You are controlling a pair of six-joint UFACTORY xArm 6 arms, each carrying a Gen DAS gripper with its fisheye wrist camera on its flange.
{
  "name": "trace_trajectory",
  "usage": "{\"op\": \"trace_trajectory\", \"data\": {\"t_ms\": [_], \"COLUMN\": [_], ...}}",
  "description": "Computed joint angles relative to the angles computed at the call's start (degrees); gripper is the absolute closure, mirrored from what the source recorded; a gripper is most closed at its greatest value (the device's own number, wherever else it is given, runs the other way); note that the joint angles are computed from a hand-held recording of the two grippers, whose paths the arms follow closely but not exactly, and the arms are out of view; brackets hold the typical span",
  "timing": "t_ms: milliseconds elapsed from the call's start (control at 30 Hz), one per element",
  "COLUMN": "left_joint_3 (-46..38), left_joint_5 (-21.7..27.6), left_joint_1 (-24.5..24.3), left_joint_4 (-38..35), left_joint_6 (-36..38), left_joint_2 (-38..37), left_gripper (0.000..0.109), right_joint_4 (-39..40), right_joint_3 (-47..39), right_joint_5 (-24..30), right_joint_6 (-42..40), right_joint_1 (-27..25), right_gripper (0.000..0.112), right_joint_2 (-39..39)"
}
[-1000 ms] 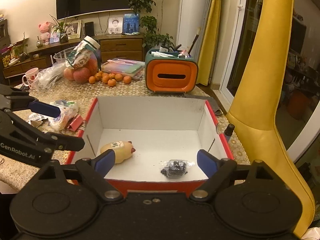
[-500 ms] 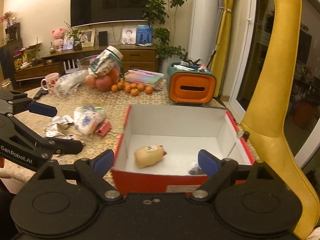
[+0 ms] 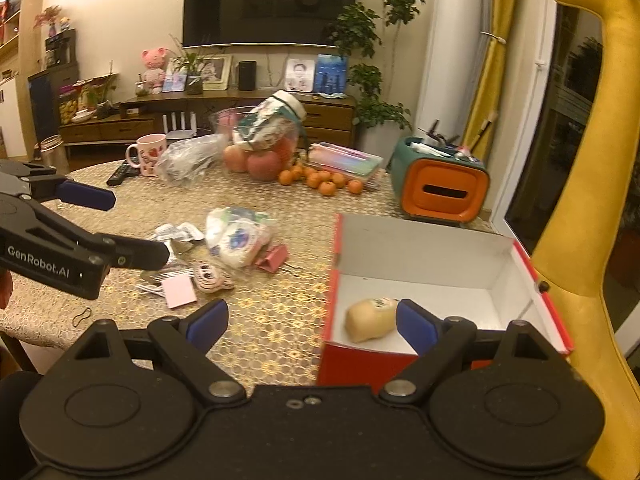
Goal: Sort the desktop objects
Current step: 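Withdraw both tools from the box back toward the table items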
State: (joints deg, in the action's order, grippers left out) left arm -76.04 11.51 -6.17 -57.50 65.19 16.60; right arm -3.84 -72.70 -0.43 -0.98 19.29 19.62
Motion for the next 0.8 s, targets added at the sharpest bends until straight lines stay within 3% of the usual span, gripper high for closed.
{"op": "trace_trajectory", "data": {"t_ms": [167, 300, 367, 467, 600, 800], "left_joint_3": [-0.01, -0.5, -0.95, -1.92, -4.28, -8.51], "left_joint_5": [-0.02, -0.92, -1.54, -1.68, -0.78, 0.35], "left_joint_1": [2.12, 3.3, 3.75, 4.45, 5.46, 6.68], "left_joint_4": [-4.92, -9.23, -10.74, -12.77, -13.69, -15.22], "left_joint_6": [4.43, 8.82, 10.65, 13.47, 15.13, 17.45], "left_joint_2": [0.5, 1.52, 2.25, 3.54, 6.15, 10.86], "left_gripper": [0.008, 0.008, 0.008, 0.008, 0.008, 0.008], "right_joint_4": [-9.14, -7.26, -11.16, -8.54, 0.4, 5.38], "right_joint_3": [-2.69, -5.12, -6.59, -8.95, -12.84, -19.8], "right_joint_5": [0.09, 0.11, 0.07, 0.27, 0.89, 3.34], "right_joint_6": [7.9, 7.1, 11.49, 10.23, 2.73, -1.56], "right_joint_1": [0.84, 2.26, 2.36, 3.35, 5.01, 6.27], "right_gripper": [0.022, 0.022, 0.022, 0.022, 0.022, 0.022], "right_joint_2": [2.63, 5.19, 6.58, 8.94, 12.48, 18.09]}}
